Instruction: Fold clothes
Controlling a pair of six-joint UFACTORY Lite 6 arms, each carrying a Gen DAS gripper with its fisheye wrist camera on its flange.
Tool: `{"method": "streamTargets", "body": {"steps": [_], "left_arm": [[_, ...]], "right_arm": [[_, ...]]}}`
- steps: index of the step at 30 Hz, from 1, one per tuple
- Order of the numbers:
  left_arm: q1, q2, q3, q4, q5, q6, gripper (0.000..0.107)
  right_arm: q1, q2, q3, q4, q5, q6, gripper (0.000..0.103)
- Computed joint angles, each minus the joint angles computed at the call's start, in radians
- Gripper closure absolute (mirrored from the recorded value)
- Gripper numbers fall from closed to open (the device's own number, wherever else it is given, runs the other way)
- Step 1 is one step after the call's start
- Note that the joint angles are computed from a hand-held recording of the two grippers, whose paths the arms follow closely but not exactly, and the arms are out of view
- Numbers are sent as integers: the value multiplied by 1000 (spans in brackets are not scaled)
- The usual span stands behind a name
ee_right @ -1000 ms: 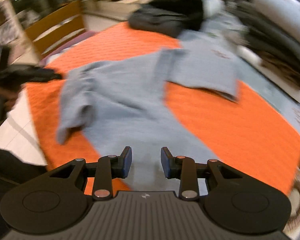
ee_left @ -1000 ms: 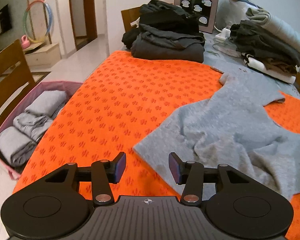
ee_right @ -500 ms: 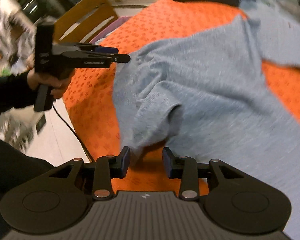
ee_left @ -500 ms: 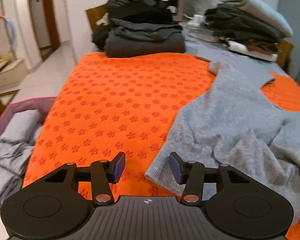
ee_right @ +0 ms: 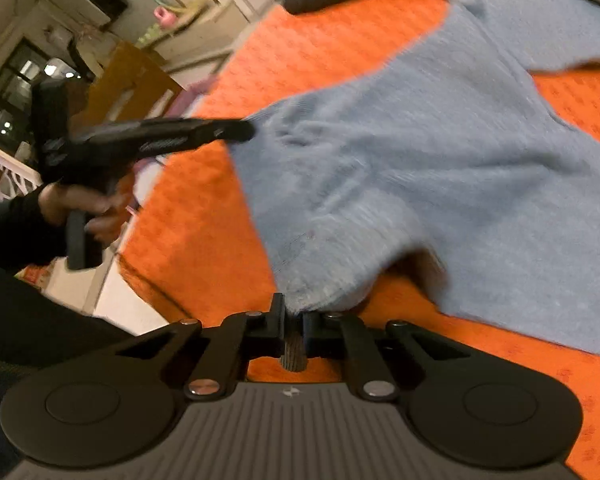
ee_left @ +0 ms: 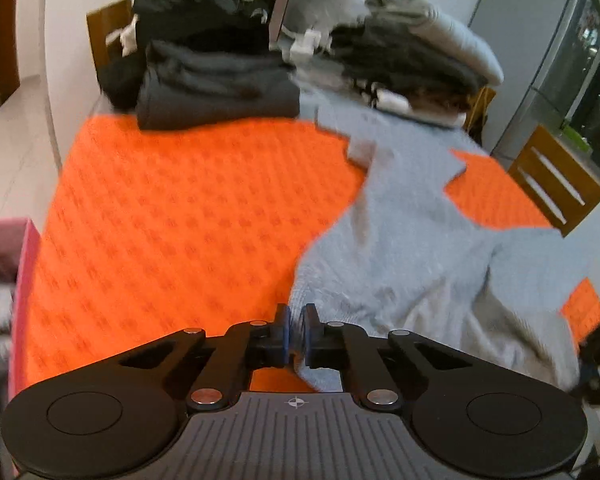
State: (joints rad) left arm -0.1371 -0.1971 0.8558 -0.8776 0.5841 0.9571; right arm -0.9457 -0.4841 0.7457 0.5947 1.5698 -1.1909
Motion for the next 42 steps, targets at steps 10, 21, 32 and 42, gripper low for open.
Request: {"method": "streamTargets", "body": {"steps": [10, 21, 32, 42], "left_arm": [[125, 420, 632, 86, 235, 124, 98], [192, 694, 1054, 313, 333, 65, 98], [285, 813, 1117, 413, 310, 32, 98], [275, 838, 1111, 406, 266, -19, 75]], "right_arm": [[504, -168, 95, 170, -181, 437, 94], [1160, 104, 232, 112, -682, 736, 94], [1389, 379, 304, 152, -938, 790, 94], [1334, 391, 203, 356, -955, 675, 62]]}}
